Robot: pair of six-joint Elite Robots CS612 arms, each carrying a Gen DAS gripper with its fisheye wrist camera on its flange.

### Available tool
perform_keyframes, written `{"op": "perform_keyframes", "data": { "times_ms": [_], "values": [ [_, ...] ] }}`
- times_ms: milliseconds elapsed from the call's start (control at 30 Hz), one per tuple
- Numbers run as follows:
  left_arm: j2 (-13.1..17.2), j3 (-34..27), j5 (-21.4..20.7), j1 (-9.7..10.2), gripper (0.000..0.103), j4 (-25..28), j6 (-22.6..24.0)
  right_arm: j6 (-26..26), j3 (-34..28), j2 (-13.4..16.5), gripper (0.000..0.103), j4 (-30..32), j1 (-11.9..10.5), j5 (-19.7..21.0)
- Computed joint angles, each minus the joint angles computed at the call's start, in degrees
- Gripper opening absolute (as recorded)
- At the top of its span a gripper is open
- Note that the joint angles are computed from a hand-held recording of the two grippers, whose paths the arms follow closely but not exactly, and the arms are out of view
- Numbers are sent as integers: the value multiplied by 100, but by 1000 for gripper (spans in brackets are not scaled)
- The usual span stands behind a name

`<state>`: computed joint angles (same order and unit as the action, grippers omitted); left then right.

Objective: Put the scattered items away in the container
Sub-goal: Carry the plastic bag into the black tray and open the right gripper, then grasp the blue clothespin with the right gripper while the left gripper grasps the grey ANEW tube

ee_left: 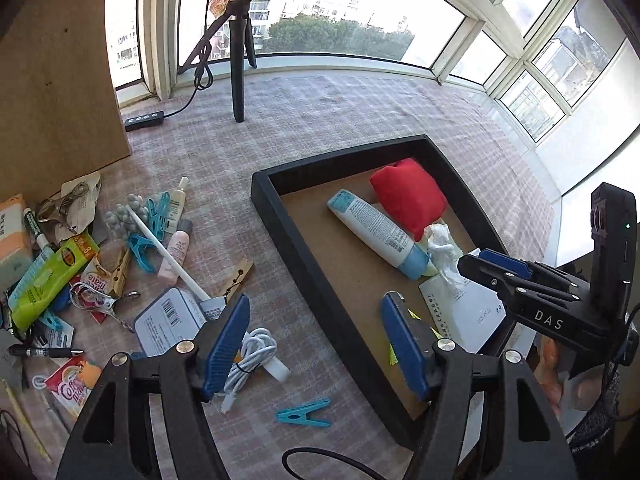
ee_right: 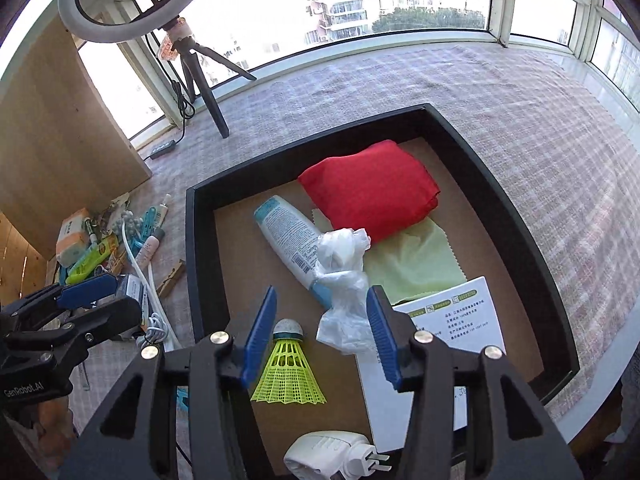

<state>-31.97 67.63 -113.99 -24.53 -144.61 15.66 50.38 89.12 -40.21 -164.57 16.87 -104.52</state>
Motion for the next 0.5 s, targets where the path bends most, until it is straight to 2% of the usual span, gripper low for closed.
{"op": "perform_keyframes", "data": {
  "times_ms": [233, 400, 500],
  "values": [
    [53, 5, 581, 492, 64, -140, -383, -226, -189, 132, 47, -483, 107, 544],
    [64, 139, 1015, 823, 62, -195, -707, -556, -655, 393, 47, -237, 256, 867],
    [59, 252, 1111, 983, 60, -147, -892, -891, -987, 580, 47, 27, 331, 1107]
  ]
}}
